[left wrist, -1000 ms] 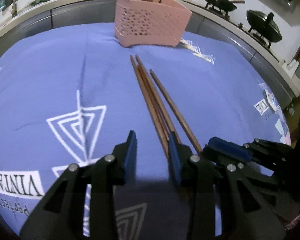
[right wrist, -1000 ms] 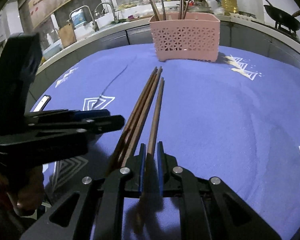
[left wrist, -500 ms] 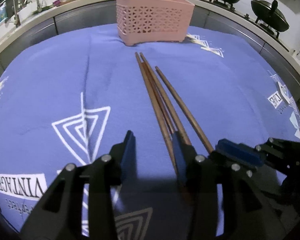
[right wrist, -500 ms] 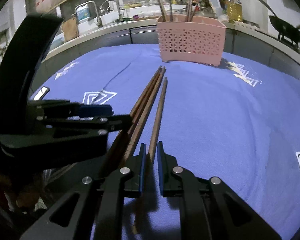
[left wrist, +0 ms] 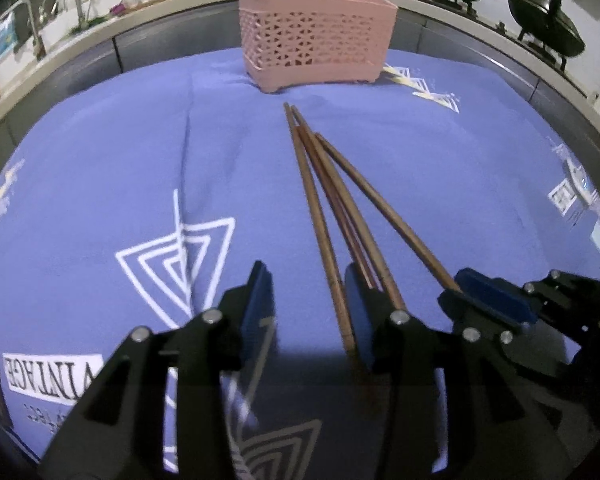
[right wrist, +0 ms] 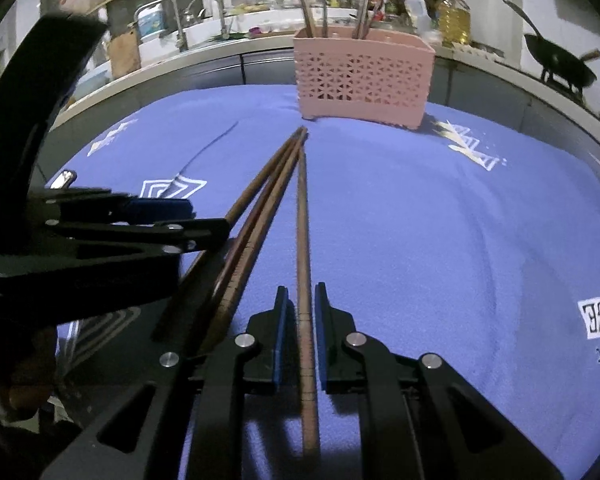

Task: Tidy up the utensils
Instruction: 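Move both tools back over the remaining chopsticks on the cloth, then close the left tool on one chopstick while the right tool grasps another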

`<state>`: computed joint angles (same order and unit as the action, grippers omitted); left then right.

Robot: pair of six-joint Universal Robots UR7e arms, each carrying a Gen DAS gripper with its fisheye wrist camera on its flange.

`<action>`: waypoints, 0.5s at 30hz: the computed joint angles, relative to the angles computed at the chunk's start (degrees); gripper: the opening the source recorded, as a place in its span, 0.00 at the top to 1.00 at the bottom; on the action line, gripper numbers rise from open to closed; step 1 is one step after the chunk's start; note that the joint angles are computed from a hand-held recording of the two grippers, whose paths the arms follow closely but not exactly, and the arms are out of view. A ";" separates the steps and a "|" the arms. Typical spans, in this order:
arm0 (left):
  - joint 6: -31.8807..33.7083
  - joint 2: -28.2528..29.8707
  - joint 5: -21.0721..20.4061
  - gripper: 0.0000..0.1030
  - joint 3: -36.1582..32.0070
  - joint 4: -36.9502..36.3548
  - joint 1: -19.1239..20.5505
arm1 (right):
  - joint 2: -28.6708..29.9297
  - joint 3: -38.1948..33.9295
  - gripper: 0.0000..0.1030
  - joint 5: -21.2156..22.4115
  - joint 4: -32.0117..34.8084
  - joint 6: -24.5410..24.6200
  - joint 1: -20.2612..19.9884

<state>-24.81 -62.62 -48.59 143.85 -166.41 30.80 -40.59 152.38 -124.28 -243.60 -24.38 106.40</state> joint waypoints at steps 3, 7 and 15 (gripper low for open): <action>2.00 -0.93 -1.17 0.93 0.53 -1.24 0.88 | -0.56 0.16 0.88 -0.06 -0.38 0.42 -0.70; 1.53 -4.03 -1.47 0.94 1.56 1.02 1.62 | -3.28 1.25 0.89 0.63 0.22 2.69 -2.98; -1.69 -14.08 -2.82 0.93 6.52 9.91 -0.49 | -4.67 5.01 0.88 1.71 -2.21 4.48 -5.01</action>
<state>-26.50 -76.70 -51.41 150.37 -156.50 30.31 -45.26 157.40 -122.57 -245.81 -19.90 101.39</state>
